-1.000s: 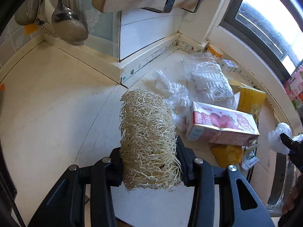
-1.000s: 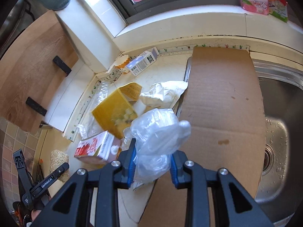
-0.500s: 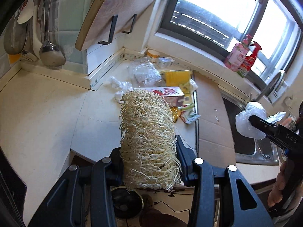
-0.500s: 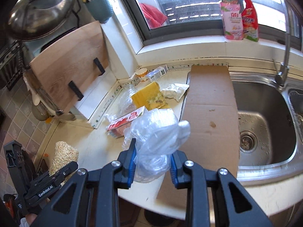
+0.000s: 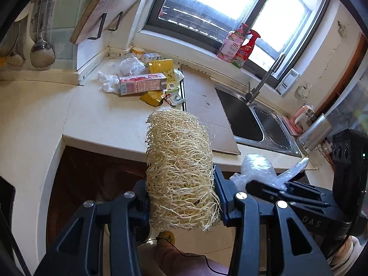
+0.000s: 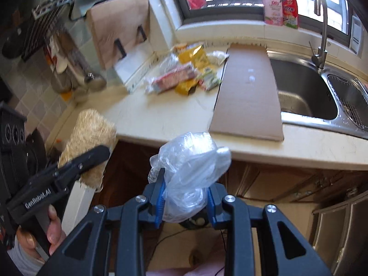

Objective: Collect trash
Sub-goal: 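Carry the bag and loofah down over the floor bin and open both grippers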

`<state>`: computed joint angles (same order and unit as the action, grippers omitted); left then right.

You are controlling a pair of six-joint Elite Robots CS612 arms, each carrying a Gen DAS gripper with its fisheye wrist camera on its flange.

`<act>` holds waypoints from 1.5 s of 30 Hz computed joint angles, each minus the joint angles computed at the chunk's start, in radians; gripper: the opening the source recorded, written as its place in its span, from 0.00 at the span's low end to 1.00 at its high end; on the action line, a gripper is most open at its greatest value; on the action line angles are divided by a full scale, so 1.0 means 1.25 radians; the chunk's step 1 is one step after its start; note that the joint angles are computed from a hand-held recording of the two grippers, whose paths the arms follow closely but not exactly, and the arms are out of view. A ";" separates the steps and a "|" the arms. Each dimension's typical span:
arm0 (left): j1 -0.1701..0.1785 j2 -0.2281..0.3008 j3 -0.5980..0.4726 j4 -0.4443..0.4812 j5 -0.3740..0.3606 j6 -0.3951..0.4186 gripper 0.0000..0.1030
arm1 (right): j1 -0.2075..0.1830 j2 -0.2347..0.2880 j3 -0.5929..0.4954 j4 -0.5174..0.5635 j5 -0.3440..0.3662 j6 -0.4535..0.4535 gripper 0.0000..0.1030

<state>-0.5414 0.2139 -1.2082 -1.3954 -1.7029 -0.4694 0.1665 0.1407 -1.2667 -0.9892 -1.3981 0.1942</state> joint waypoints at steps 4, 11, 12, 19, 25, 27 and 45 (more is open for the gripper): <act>-0.001 0.020 -0.031 0.032 -0.021 -0.003 0.41 | 0.014 -0.001 0.004 0.050 -0.004 -0.043 0.29; 0.004 0.068 -0.073 0.145 -0.048 -0.041 0.41 | 0.030 0.020 0.026 0.145 0.025 -0.093 0.29; 0.005 0.075 -0.077 0.160 -0.054 -0.048 0.41 | 0.031 0.025 0.028 0.158 0.031 -0.094 0.29; 0.013 0.172 -0.123 0.293 -0.098 -0.123 0.41 | 0.033 0.104 0.038 0.266 0.080 -0.089 0.29; 0.020 0.258 -0.136 0.322 -0.122 -0.151 0.41 | 0.040 0.170 0.060 0.296 0.081 -0.093 0.29; 0.031 0.278 -0.121 0.316 -0.167 -0.160 0.41 | 0.039 0.181 0.078 0.288 0.086 -0.079 0.29; 0.056 0.280 -0.030 0.324 -0.186 -0.116 0.74 | 0.043 0.150 0.253 0.197 0.075 -0.094 0.36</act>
